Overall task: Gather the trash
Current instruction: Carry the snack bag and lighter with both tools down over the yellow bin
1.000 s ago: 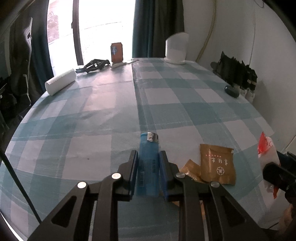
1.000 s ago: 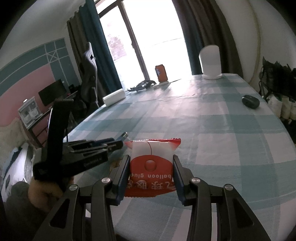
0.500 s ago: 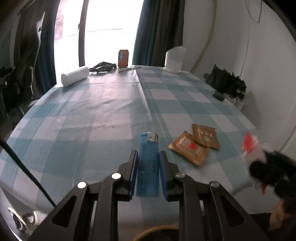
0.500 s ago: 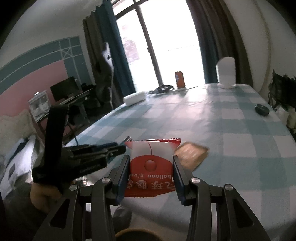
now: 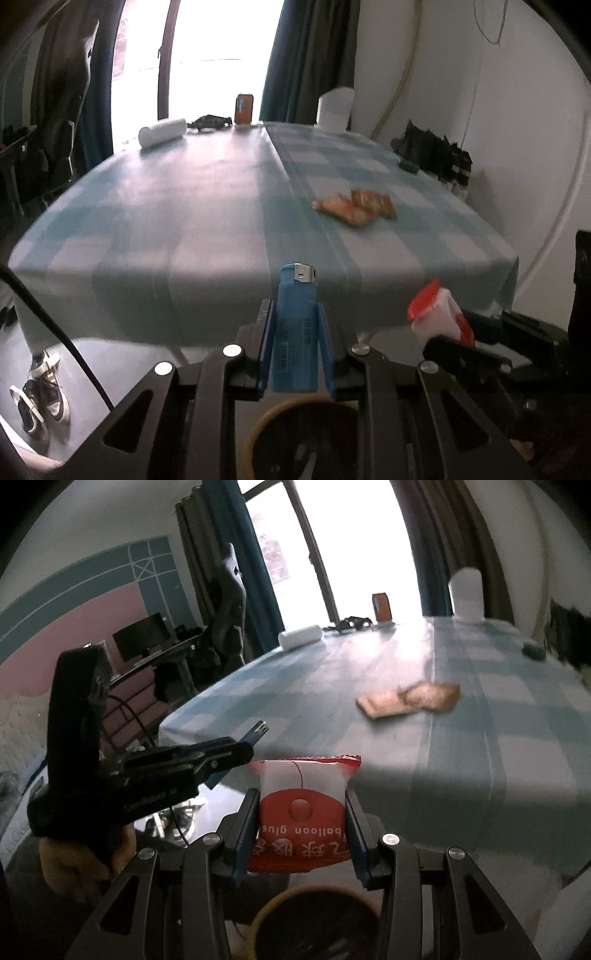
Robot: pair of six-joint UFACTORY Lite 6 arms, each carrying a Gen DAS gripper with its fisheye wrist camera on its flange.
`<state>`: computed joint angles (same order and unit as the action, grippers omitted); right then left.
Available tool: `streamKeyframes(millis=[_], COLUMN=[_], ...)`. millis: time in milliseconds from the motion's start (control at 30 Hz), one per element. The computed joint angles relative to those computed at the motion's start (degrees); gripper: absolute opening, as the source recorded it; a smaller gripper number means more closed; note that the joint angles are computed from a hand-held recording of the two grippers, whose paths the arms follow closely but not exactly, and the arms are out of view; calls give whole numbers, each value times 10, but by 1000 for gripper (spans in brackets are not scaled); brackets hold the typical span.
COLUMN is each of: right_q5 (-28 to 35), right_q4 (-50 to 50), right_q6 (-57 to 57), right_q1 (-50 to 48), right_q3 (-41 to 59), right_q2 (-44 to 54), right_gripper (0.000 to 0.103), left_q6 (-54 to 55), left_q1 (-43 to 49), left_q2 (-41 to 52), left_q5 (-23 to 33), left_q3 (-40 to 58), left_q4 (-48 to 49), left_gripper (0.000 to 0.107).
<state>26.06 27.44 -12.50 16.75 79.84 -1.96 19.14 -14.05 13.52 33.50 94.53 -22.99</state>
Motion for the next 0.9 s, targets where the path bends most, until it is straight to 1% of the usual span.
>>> streamKeyframes(millis=[33,133,200,300,400,533,633,700,733,800,900], right_q5=[-6,-26,-35,-54,-64,-67,-52,-40,-37,-31,-31], right_q4=[0,-2,-9,4,42,80,167,245,261,269,249], right_q6=[3,11,23,13,-20,-58,-131,-205,-217,-220,-198], right_q1=[3,10,18,24,20,13,-6,-21,-26,-32,-31], right_q3=[-17,-73,-101,-136,-159,-172,-178,-182,-183,-179,-183], right_q2=[-9,-32,-44,-47,-37,-2,28,49,59,76,91], right_gripper=[42,42,42,42,42,42,42,42,42,42,42], left_q6=[-1,-17,-11,1,-5,-3,21,6,12,18,4], left_q1=[-4,-17,-19,-24,-30,-29,-17,-10,-5,6,3], left_q2=[-18,-38,-41,-41,-29,0,28,53,52,59,68], left_q5=[-17,-44,-53,-73,-79,-71,-53,-47,-44,-29,-15], left_q3=[-37,-96,-119,-154,-170,-178,-174,-165,-173,-174,-171], left_q4=[2,21,7,-14,-15,-36,-84,-81,-90,-104,-87], left_gripper=[18,18,18,18,18,18,18,18,18,18,18])
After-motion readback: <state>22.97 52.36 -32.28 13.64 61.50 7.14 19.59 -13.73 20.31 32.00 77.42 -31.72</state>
